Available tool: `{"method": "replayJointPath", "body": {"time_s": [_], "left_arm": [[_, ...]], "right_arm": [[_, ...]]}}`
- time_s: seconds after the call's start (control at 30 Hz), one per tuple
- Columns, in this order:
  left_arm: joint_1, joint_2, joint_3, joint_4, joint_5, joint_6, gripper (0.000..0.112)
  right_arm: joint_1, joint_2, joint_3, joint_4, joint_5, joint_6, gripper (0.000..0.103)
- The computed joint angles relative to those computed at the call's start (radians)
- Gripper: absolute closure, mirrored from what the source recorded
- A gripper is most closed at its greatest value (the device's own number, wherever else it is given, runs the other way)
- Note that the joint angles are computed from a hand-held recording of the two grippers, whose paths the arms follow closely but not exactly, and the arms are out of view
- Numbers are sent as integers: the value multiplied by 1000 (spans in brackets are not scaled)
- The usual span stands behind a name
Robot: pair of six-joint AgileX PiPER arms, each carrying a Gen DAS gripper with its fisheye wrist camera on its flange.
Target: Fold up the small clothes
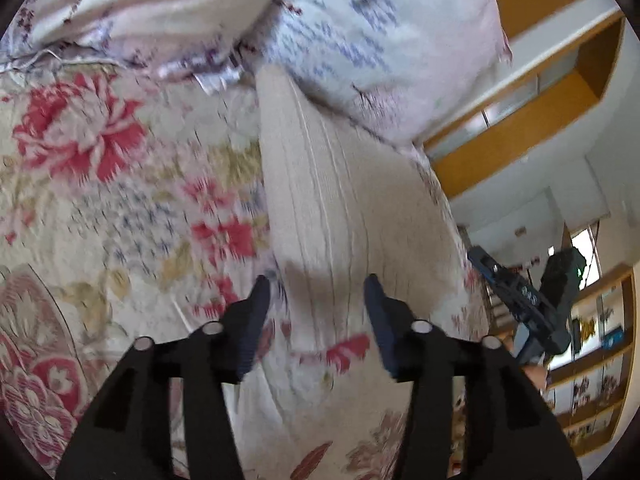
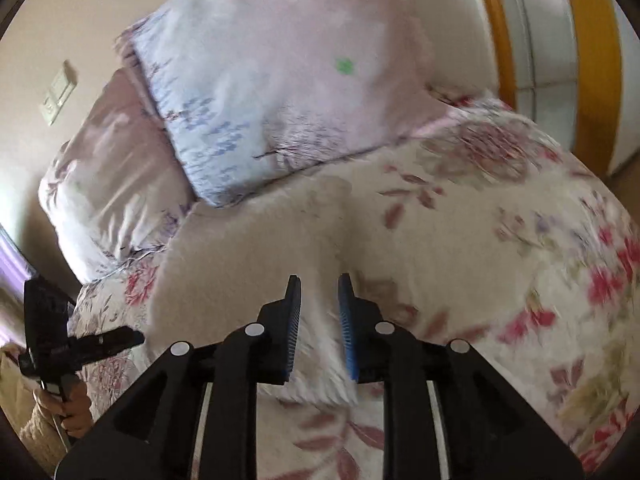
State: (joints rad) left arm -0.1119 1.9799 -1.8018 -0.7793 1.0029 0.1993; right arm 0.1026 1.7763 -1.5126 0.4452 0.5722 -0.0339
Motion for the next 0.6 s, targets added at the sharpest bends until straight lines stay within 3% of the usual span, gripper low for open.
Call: {"method": "replayJointPath", "body": {"time_s": [0.1, 0.23, 0.3, 0.4, 0.47, 0.5, 0.53, 0.6], "left_arm": [[-17, 50, -90, 64, 15, -79, 54], [-32, 95, -147, 108, 32, -144, 50], [-24, 116, -165, 88, 46, -146, 45], [-6, 156, -223, 78, 83, -161, 39], [8, 190, -267, 57, 100, -176, 39], [13, 206, -292, 50, 108, -186, 39], [17, 228, -328, 44, 121, -201, 39], [20, 282, -418, 30, 160, -230, 39]], "right_arm": [[31, 91, -131, -41, 67, 23, 83], [43, 227, -282, -135, 184, 130, 75], [11, 247, -285, -52, 186, 95, 75], [-53, 260, -332, 102, 276, 47, 74], [-97, 252, -334, 210, 290, 2, 56], [-109, 249, -335, 226, 282, 0, 34], [-117, 246, -337, 225, 271, 8, 27], [-136, 286, -401, 239, 322, 13, 27]]}}
